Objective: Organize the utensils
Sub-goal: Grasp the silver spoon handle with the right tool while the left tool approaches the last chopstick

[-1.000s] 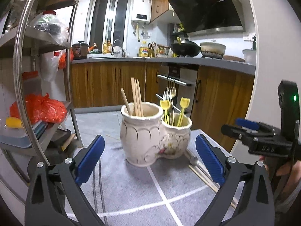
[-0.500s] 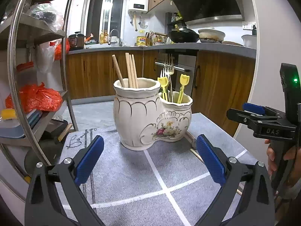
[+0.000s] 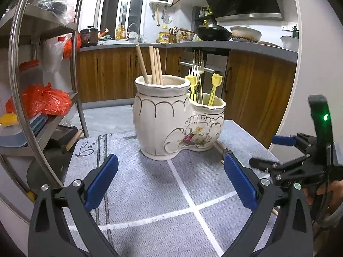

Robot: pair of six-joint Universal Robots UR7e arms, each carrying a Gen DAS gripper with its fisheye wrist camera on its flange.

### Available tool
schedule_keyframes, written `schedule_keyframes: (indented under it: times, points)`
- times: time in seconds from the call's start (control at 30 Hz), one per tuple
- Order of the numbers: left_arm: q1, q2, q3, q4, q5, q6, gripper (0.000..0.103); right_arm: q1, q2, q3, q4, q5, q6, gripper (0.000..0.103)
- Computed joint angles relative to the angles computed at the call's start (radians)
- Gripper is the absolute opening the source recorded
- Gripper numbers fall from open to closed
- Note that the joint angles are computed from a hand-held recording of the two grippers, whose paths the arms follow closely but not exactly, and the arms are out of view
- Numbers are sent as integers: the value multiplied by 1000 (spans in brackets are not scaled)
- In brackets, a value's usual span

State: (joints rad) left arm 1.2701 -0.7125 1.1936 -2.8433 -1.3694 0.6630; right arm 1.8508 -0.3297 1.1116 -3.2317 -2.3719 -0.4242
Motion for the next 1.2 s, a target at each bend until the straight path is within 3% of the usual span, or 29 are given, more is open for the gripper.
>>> schedule_keyframes:
  times: [0.13, 0.27, 0.57, 0.7, 0.83, 1.0, 1.2]
  points:
    - [1, -3, 1, 10, -1, -4, 97, -4, -9, 11, 61, 0, 32, 91]
    - [0, -4, 6, 10, -1, 1, 97, -10, -26, 27, 130, 46, 81, 62]
    - [-2, -6, 12, 13, -2, 3, 97, -14, -33, 20, 230, 107, 124, 24]
    - [-4, -7, 16, 14, -2, 8, 97, -18, -27, -1, 258, 116, 136, 22]
    - [-10, -10, 26, 24, 5, 17, 97, -30, -37, -4, 276, 154, 159, 7]
    - [-19, -5, 16, 96, 35, -16, 97, -37, -52, 10, 274, 188, 155, 4]
    - [-41, 13, 5, 188, 79, -82, 97, -35, -83, 66, 182, 186, 102, 4]
